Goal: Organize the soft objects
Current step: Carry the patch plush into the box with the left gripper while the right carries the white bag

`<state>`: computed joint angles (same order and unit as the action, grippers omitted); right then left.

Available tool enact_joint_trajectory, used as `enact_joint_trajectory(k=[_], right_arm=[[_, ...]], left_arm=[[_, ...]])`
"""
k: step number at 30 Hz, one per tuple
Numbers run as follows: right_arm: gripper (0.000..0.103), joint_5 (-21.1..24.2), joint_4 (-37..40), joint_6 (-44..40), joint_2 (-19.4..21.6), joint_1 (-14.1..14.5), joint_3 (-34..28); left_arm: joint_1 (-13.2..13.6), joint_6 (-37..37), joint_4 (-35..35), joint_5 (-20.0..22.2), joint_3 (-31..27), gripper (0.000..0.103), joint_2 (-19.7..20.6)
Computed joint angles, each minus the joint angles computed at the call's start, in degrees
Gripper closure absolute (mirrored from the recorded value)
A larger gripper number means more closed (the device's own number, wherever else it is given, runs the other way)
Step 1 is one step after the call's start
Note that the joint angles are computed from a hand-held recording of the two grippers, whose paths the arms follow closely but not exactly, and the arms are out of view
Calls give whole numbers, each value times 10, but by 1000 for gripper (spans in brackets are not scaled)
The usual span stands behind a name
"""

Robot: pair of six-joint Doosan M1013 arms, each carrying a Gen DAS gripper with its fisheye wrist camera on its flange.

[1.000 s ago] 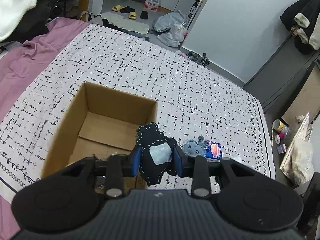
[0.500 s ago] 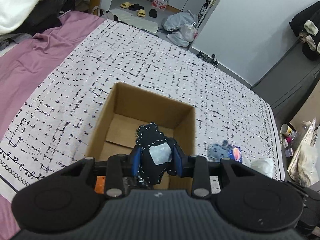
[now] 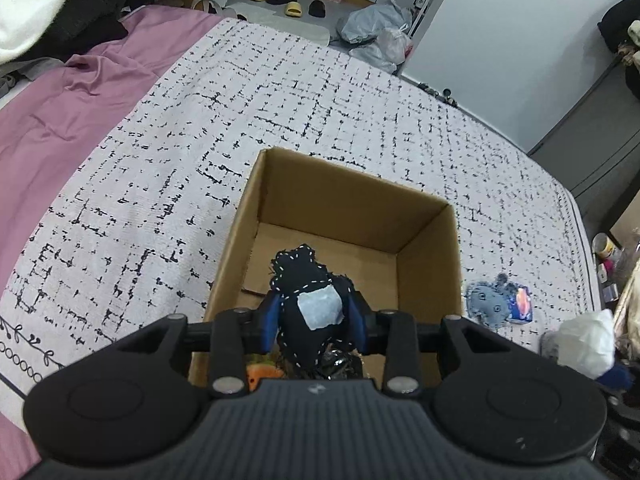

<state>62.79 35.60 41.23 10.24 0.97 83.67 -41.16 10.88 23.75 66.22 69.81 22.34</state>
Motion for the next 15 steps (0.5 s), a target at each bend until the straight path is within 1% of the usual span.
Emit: enact_joint_trajectory(k=[3, 6, 8, 9, 11, 15], right_arm=[[72, 3, 2, 2, 0, 4, -4], [72, 5, 1, 2, 2, 11, -8], [72, 6, 0, 1, 3, 16, -10], [72, 6, 0, 0, 4, 18, -11], [72, 7, -1, -3, 5, 24, -12], [72, 8, -3, -8, 9, 35, -16]], left_arm=[[3, 12, -9, 11, -6, 68, 7], [2, 21, -6, 25, -12, 63, 13], [1, 20, -1, 41, -17, 53, 15], [0, 16, 2, 43, -16, 50, 14], [-2, 5, 9, 35, -8, 41, 7], [-4, -8, 10, 18, 6, 39, -7]])
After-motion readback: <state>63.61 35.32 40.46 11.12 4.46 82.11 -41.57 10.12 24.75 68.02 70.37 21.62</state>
